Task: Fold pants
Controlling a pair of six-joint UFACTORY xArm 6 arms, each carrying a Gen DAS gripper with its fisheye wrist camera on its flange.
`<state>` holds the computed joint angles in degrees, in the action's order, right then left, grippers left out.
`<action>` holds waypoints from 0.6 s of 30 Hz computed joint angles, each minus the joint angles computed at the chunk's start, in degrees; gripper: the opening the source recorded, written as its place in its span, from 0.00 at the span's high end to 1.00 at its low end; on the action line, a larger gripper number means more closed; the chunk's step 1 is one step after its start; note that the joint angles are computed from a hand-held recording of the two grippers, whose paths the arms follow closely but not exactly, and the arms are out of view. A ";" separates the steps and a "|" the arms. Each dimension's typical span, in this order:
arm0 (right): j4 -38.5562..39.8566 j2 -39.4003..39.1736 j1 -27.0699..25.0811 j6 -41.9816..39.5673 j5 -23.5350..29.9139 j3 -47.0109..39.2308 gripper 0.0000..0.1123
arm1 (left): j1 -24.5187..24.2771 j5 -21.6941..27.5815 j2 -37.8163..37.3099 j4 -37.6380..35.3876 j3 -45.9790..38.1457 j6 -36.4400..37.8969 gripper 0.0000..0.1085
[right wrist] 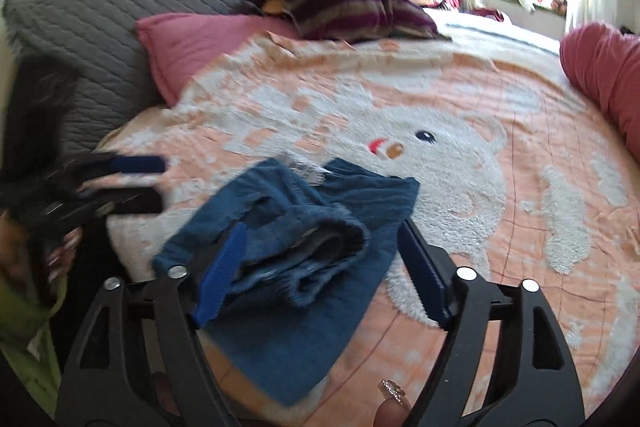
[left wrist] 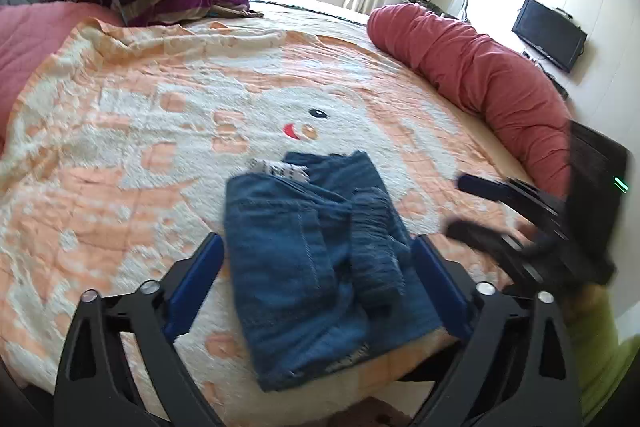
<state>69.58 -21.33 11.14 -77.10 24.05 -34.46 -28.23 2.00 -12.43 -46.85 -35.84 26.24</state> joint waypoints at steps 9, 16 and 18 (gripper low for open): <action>-4.64 -11.73 4.89 -2.77 3.32 9.25 0.34 | 2.93 1.30 4.29 5.08 -3.83 -2.47 0.12; -9.54 -10.59 12.44 -3.54 -0.52 11.16 0.46 | 5.25 7.41 11.19 -4.00 -10.61 6.68 0.43; -10.58 -9.01 14.06 -4.00 -2.19 10.76 0.51 | 6.01 9.62 13.45 -6.30 -12.64 8.98 0.58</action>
<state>59.00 -30.34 25.20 -81.10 21.86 -23.70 -22.22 11.62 1.01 -53.15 -48.48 35.22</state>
